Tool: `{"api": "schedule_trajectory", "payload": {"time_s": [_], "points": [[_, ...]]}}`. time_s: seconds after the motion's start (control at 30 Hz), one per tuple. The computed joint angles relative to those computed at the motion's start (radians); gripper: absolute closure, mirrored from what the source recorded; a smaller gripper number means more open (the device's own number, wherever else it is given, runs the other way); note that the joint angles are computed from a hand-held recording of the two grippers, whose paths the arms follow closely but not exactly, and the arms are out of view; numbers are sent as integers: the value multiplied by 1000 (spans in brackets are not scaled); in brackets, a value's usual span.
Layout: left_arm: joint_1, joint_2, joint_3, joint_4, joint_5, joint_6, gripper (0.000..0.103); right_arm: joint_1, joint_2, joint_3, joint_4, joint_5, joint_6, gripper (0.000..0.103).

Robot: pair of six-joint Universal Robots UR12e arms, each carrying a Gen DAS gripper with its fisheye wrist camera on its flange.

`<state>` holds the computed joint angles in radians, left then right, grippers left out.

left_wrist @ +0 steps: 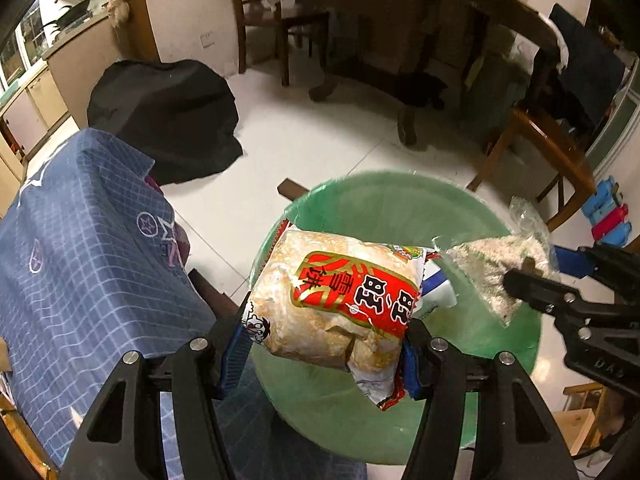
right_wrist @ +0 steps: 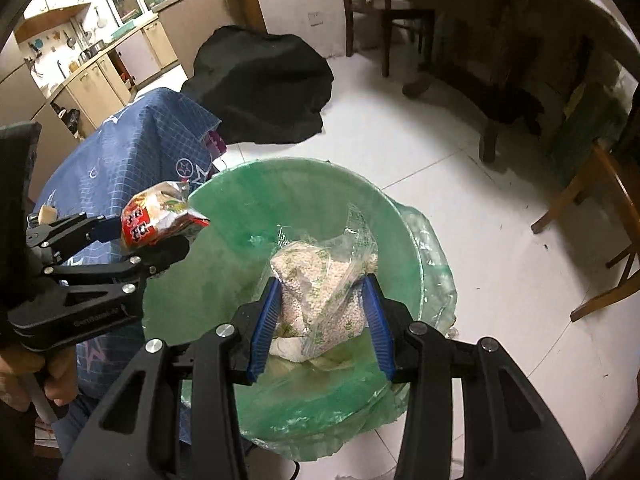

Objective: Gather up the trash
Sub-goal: 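Carry the rice-cracker bag and seed bag with both tools over the green bin, then open both tools to drop the two bags into the green bin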

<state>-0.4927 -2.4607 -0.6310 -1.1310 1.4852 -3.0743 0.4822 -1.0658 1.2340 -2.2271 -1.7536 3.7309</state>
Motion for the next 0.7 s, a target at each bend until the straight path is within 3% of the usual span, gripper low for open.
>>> {"api": "schedule_trajectory", "payload": {"time_s": [0.23,0.37,0.7], "points": [[5,-21,3,-5,-2,-10,41,-15,-1,13,-14,14,-13,61],[7,-26,3,3,-4,-9,34,-17,-3,18,-41,14,-9,59],[11,39,-90,86,8,-24,21,8,-24,38,-123,-62,-21,52]]}}
